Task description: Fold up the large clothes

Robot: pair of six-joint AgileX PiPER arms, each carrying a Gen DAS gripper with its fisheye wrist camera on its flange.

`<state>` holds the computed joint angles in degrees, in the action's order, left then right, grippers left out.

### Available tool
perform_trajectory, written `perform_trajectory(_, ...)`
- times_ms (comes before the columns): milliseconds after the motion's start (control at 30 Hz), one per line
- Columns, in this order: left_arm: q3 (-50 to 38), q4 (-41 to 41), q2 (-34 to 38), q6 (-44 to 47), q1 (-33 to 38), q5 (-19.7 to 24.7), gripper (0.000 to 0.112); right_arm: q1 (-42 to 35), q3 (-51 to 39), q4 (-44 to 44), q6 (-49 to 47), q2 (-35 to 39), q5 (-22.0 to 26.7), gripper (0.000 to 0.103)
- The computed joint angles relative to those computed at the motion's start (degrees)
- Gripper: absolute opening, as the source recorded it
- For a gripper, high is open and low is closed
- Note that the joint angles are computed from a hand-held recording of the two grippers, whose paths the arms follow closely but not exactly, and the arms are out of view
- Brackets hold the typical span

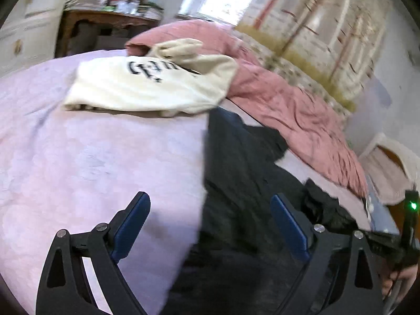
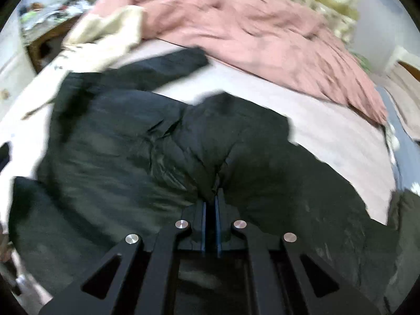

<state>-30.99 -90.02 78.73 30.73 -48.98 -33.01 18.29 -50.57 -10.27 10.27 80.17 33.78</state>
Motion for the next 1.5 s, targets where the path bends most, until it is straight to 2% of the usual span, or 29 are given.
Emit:
perform_trajectory(100, 4.2, 1.7, -3.79, -4.43, 2.23, 0.19, 0.092, 6.62, -0.82, -1.44, 4.29, 0.4, 0.15, 0.006)
perform_trajectory(233, 4.24, -6.65, -4.34, 2.01, 2.41, -3.8, 0.092, 13.9, -2.26, -5.54, 11.88, 5.61, -0.73, 0.006)
perform_trajectory(333, 4.92, -6.48, -5.0, 2.12, 2.66, -3.74, 0.092, 14.03, -3.61, -5.16, 13.55, 10.85, -1.39, 0.006)
perform_trajectory(367, 5.11, -6.0, -5.12, 2.09, 2.88, -3.26, 0.092, 14.07, -3.7, -4.94, 13.96, 11.76, -1.57, 0.009)
perform_trajectory(533, 5.66, -5.26, -5.11, 1.21, 3.4, -2.6, 0.092, 14.23, -1.96, -5.93, 15.67, 11.59, -3.69, 0.016)
perform_trajectory(567, 6.02, -4.28, -5.34, 0.13, 3.84, -1.94, 0.092, 14.62, -1.76, -6.31, 15.62, 10.55, -3.44, 0.022)
perform_trajectory(667, 5.95, -4.18, -5.14, 0.21, 4.36, -1.49, 0.092, 15.81, -2.54, -7.53, 16.18, 7.5, -2.33, 0.055)
perform_trajectory(800, 5.78, -5.36, -4.61, 0.87, 5.65, -0.33, 0.092, 15.73, -6.52, -4.3, 13.08, 4.62, -0.86, 0.055)
perform_trajectory(900, 6.68, -5.29, -5.62, -1.25, 6.35, 0.04, 0.092, 16.08, -10.98, -1.34, 11.17, 5.99, -1.36, 0.055)
perform_trajectory(1033, 6.55, -8.59, -5.78, -0.78, 4.05, -4.2, 0.092, 21.03, -24.24, -6.98, 14.36, 16.01, 1.57, 0.055)
perform_trajectory(1200, 6.4, -9.75, -5.44, 0.44, 4.38, -5.08, 0.092, 25.08, -41.38, -9.38, 13.94, 30.83, 5.52, 0.055)
perform_trajectory(1267, 7.3, -8.71, -5.63, -3.13, 4.8, -3.6, 0.092, 27.17, -49.98, -13.7, 14.94, 38.35, 9.89, 0.055)
perform_trajectory(1300, 8.24, -6.07, -6.0, -6.57, 5.4, -1.38, 0.092, 28.43, -54.35, -18.0, 15.87, 42.35, 12.36, 0.055)
perform_trajectory(1367, 9.02, -2.95, -6.46, -10.22, 5.39, 0.81, 0.091, 28.95, -59.84, -21.46, 16.41, 47.18, 14.46, 0.055)
perform_trajectory(1500, 7.5, -8.8, -6.08, -4.24, 2.72, -4.31, 0.091, 26.7, -72.15, -14.34, 11.92, 54.82, 18.54, 0.055)
